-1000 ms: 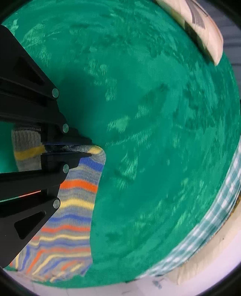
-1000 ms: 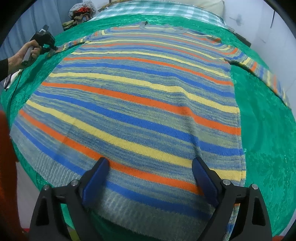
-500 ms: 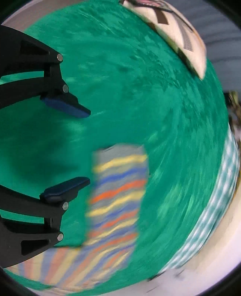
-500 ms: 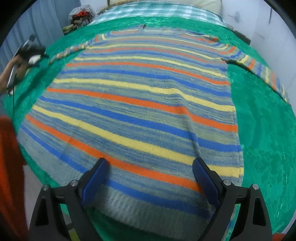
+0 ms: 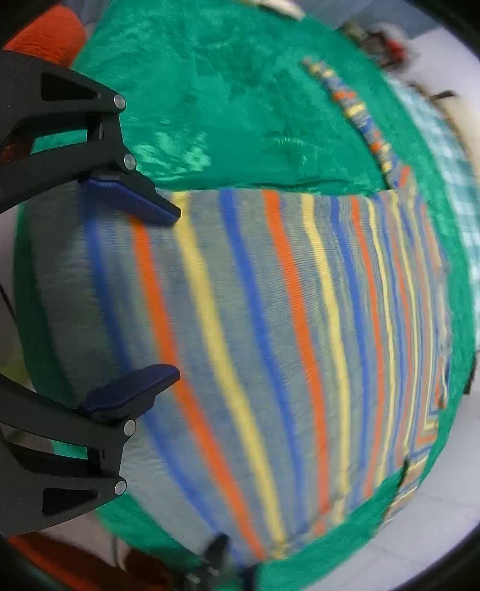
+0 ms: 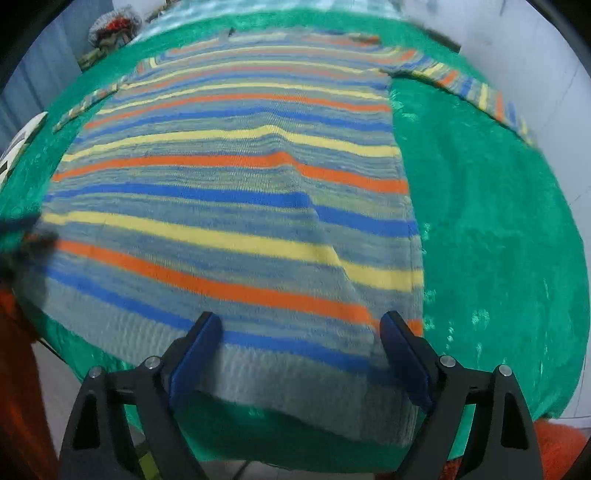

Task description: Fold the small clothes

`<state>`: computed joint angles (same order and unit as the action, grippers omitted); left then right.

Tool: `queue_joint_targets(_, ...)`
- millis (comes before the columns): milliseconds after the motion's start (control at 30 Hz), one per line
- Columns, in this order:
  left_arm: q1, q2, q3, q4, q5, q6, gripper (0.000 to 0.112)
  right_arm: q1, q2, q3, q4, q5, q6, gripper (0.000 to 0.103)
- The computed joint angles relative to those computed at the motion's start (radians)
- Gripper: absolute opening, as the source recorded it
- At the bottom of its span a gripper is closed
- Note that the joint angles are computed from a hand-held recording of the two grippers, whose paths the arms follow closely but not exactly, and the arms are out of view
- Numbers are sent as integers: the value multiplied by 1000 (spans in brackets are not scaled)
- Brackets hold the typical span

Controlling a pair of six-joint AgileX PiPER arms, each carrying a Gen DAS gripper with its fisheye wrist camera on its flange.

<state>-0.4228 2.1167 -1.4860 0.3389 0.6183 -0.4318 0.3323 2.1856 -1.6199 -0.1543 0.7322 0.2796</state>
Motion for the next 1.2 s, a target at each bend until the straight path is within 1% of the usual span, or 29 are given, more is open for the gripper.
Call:
queue_joint_targets(33, -7, -11, 23, 26, -5, -22, 81, 8, -6, 7, -18, 12, 11, 88)
queue_joint_targets(67, -4, -20, 31, 11, 2, -5, 81, 15, -15, 25, -34, 7, 31, 88)
queue_joint_targets(133, 19, -29, 21, -79, 28, 79, 81, 17, -29, 57, -37, -5, 42, 88)
queue_joint_targets(167, 22, -37, 33, -83, 26, 81, 82, 17, -32, 62, -36, -3, 44, 88)
queue_joint_targets(300, -5, -59, 70, -22, 37, 25, 84, 25, -35, 59, -45, 16, 66, 88)
queue_joint_targets(400, 6, -91, 108, -44, 41, 51, 84, 30, -49, 76, -51, 29, 80, 88)
queue_joint_targets(433, 10, -115, 135, -54, 36, 56, 84, 33, -66, 93, -47, 37, 85, 88)
queue_joint_targets(467, 23, -154, 174, -64, 14, 53, 84, 33, -91, 124, -41, 29, 85, 87)
queue_joint_targets(500, 43, -199, 221, -72, -28, 42, 84, 27, -139, 176, -25, -9, 84, 82)
queue_joint_targets(533, 76, -252, 272, -89, -78, 27, 84, 12, -191, 236, -14, -57, 83, 80)
queue_joint_targets(567, 117, -284, 297, -129, -111, 38, 87, -24, -270, 312, 24, -141, 79, 80)
queue_joint_targets(600, 160, -299, 307, -206, -133, 89, 91, -62, -312, 350, 94, -185, 36, 80)
queue_joint_targets(633, 205, -307, 318, -306, -157, 162, 91, -118, -361, 398, 194, -247, -32, 81)
queue_joint_targets(667, 247, -291, 304, -406, -152, 228, 90, -179, -396, 428, 294, -281, -60, 81)
queue_joint_targets(700, 281, -259, 270, -506, -119, 311, 85, -225, -396, 428, 394, -274, -107, 81)
queue_joint_targets(733, 307, -234, 251, -606, -97, 401, 80, -266, -373, 397, 494, -228, -176, 80)
queue_joint_targets(767, 321, -200, 221, -690, -64, 478, 70, -317, -339, 355, 594, -159, -257, 77)
queue_joint_targets(800, 322, -169, 194, -734, -31, 525, 65, -356, -311, 337, 693, -117, -356, 76)
queue_joint_targets(833, 313, -148, 173, -737, -12, 536, 64, -381, -274, 307, 761, -59, -433, 75)
queue_joint_targets(867, 286, -128, 157, -701, -11, 523, 64, -389, -249, 293, 788, -25, -478, 72)
queue_joint_targets(900, 257, -116, 140, -625, -12, 470, 64, -386, -219, 269, 779, 16, -486, 69)
queue_joint_targets(933, 233, -102, 120, -569, -10, 428, 64, -373, -196, 250, 771, 38, -477, 68)
queue_joint_targets(967, 217, -94, 107, -541, -5, 404, 58, -370, -171, 235, 777, 49, -492, 65)
queue_joint_targets(1000, 212, -81, 88, -540, 10, 403, 36, -363, -176, 256, 782, 41, -502, 60)
queue_joint_targets(1033, 200, -64, 58, -501, 38, 374, 25, -360, -155, 241, 778, 45, -497, 54)
queue_joint_targets(1067, 197, -55, 43, -481, 49, 372, 4, -366, -132, 223, 785, 64, -499, 28)
queue_joint_targets(1100, 202, -52, 26, -500, 71, 400, 3, -373, -115, 207, 790, 87, -500, 7)
queue_joint_targets(1133, 208, -60, 30, -510, 69, 408, 3, -394, -101, 198, 834, 128, -525, 7)
queue_joint_targets(1200, 227, -84, 41, -521, 74, 430, 3, -396, -116, 197, 820, 144, -525, 7)
